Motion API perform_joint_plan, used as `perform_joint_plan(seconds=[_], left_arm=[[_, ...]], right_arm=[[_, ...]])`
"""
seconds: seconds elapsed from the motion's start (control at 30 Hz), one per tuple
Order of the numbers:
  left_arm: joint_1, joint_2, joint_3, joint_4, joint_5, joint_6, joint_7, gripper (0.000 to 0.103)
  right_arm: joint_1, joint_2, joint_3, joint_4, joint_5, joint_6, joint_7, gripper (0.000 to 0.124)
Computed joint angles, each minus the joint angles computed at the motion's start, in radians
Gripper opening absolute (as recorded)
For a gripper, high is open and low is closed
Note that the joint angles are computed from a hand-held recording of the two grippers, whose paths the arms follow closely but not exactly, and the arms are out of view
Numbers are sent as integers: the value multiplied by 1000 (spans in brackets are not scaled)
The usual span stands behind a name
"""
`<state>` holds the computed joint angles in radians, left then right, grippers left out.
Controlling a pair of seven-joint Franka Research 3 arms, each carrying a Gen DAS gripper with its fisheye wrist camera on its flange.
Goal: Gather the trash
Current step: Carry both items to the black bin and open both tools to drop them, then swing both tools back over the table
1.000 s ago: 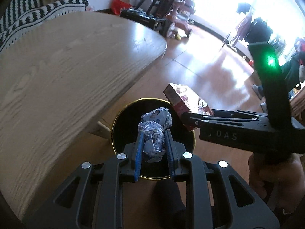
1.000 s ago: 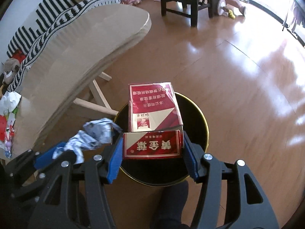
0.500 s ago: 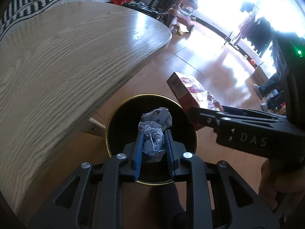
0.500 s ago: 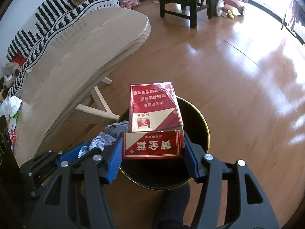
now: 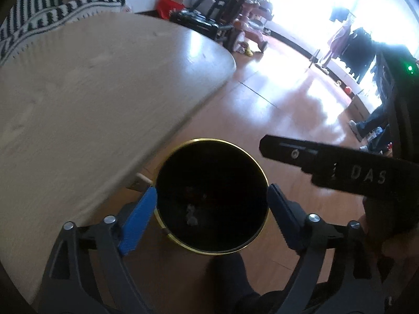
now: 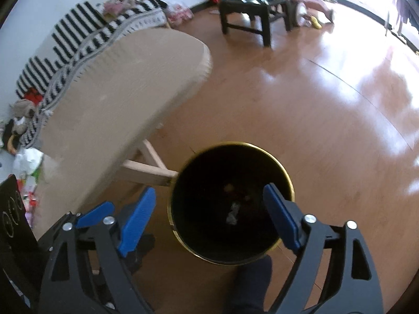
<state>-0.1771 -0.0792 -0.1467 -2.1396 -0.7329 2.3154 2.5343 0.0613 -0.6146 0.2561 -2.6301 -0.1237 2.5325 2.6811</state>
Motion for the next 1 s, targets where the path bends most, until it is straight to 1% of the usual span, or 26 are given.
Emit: perform_joint_plan(seconds=[0.17,0.2,0.3,0.43,0.5,0.6,0.63,0.67,0.77,0.87,0.9,1.0], left_arm=[[39,-65,59,21,-49,-91,55,89],[50,-80,73,24,-57,-91,67,89],[85,-96,114,39,-77,-77,96,91],[140,-78,148,74,-69,-15,94,91],[171,-59,159,98,-47,3,75,91],[230,-22,181,139,-25,17,55,91],[249,-15,185,146,-18,37,41,91],[269,-4,191,158,-10,46,37,91],[326,30,203,197,7,68,13,91],[390,90,214,265,13,66,-9,91],[408,106,209,283,18,68,-20,91],[469,139,206,310,33,75,-47,91]], right_arm=[[-34,4,79,99,-116,3,15,86],[-45,16,104,131,-152,7,21,89],[-53,81,150,231,-236,18,35,91],[-15,229,158,375,-309,43,31,92],[5,332,168,468,-350,45,34,92],[53,495,168,626,-377,36,15,92],[72,557,171,690,-397,27,8,92],[91,592,169,729,-410,13,6,92],[166,760,166,917,-455,-23,-38,92],[234,886,147,1065,-462,-51,-88,92],[262,943,143,1138,-460,-68,-117,92],[327,1050,120,1272,-447,-101,-179,92]])
